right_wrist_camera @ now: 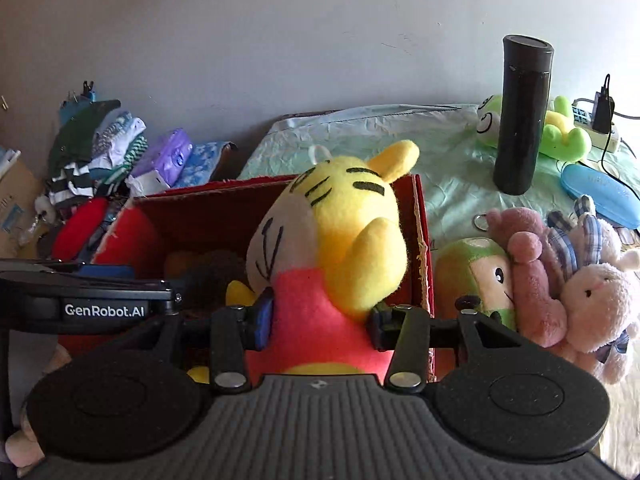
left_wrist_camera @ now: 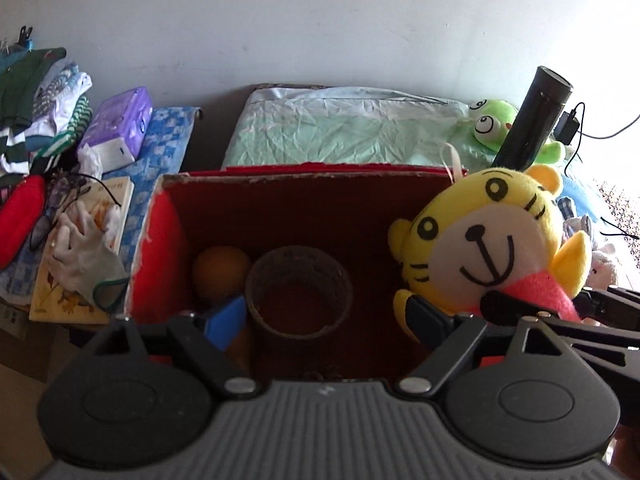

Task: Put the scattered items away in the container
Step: 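Carry the tiger plush into the red box and release it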

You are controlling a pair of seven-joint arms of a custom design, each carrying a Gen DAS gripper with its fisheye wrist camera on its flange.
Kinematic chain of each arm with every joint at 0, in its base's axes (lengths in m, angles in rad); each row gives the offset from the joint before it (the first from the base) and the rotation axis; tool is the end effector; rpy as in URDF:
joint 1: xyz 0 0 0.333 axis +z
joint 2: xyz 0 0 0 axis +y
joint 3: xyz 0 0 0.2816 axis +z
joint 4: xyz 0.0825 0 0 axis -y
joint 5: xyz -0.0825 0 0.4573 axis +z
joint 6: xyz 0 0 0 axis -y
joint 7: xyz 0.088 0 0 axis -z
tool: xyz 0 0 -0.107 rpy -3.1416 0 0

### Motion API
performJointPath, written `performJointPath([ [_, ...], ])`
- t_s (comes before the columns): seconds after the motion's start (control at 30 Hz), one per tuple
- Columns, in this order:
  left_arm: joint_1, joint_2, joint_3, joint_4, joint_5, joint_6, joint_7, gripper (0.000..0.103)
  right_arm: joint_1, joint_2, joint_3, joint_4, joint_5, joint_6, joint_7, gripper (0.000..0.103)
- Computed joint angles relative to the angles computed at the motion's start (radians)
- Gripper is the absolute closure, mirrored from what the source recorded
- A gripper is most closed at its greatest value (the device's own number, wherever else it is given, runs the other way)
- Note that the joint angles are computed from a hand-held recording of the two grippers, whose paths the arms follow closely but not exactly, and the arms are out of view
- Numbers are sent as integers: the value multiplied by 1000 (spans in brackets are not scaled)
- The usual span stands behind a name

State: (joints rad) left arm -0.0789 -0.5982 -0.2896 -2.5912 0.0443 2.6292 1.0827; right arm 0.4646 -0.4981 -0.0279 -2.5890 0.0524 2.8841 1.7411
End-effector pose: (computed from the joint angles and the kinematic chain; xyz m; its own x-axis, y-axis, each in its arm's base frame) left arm 0.4655 -0.1765 0.4547 0.0553 -0.9946 0.0876 -0.8003 -0.0966 -0.5918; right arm 0.4667 0.2147 0.4516 0.2839 -0.9421 -0.1783 -0.7184 -0.0858 -0.6904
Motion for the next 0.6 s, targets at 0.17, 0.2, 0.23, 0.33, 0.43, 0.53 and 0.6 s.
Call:
performJointPath([
  [0.17,11,59,-25,32,33,-22,-9,26,-227,15,238,-1,-284,20,211,56],
  [0.2,15,75,-34,44,53,-35,-12,32,-233,23,246,7,-312,3,227,56],
  [0.23,14,91,-36,56,65,-45,-11,34,-233,30,247,12,-335,-13,240,56],
  [0.33,11,133,-35,82,90,-68,-26,41,-256,31,269,12,-438,-12,296,55],
  [0.43,4,154,-29,92,110,-72,-45,41,-204,29,204,4,-436,3,288,53],
  [0.53,5,171,-34,107,146,-84,-68,41,-180,23,176,-6,-425,20,288,52],
  [0.6,6,184,-38,119,171,-93,-84,38,-153,17,149,-13,-398,24,277,52],
])
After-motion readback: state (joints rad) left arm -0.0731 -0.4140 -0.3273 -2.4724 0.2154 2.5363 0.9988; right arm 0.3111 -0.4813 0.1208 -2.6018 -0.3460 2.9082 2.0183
